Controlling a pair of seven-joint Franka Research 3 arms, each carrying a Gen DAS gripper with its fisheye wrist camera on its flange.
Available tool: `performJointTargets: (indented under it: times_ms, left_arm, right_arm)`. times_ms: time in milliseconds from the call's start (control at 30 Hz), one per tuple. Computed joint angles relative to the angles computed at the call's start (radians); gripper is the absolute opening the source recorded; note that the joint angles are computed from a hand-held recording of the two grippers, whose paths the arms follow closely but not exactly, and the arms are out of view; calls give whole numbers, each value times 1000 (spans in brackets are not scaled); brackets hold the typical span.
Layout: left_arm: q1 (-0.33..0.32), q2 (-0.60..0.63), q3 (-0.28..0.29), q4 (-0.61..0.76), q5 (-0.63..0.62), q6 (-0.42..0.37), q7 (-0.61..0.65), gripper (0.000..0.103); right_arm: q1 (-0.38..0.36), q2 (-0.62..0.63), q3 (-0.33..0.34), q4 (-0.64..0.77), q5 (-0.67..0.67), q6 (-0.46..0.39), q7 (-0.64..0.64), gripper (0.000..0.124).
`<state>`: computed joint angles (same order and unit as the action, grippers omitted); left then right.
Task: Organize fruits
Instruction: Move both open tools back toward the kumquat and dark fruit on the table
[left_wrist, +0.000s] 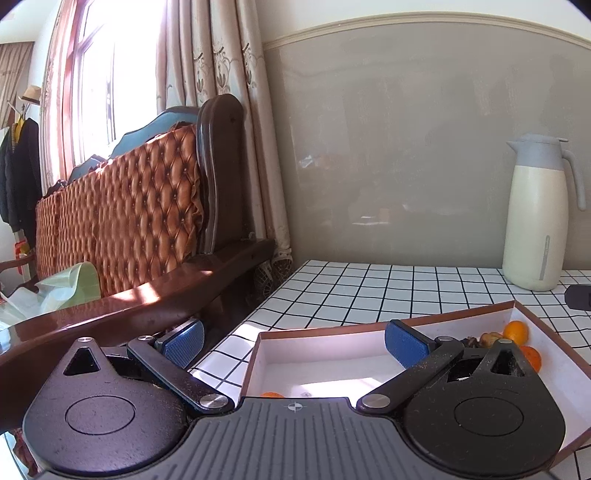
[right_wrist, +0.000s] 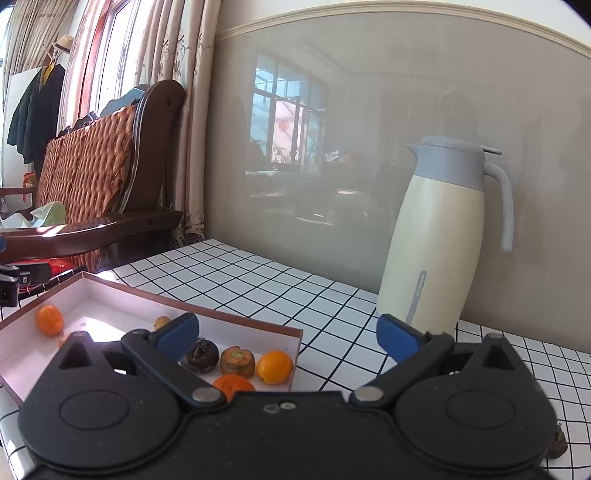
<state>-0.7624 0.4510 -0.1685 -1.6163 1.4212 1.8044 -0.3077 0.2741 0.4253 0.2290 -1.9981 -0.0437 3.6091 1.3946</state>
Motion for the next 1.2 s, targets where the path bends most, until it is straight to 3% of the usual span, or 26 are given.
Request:
performJointTargets:
  times_ms: [300,567,767,1200]
  left_arm:
    - [-57,27,-8,54,26,-30,13,103]
    - [-116,69,0,121,41,-5,10,103]
    - [-159,132,30,215,50,11,44,103]
    - [-232,314,137,499,3,127,158,103]
  right_arm:
    - [-26,-89,-10,-120,-15,40,52,97]
    - [-28,-169,-50,-236,-36,84,81,97]
    - [-24,-212,-86,-298,-9,105,73,97]
    - [-53,-257,-136,-373,36,130,49,96]
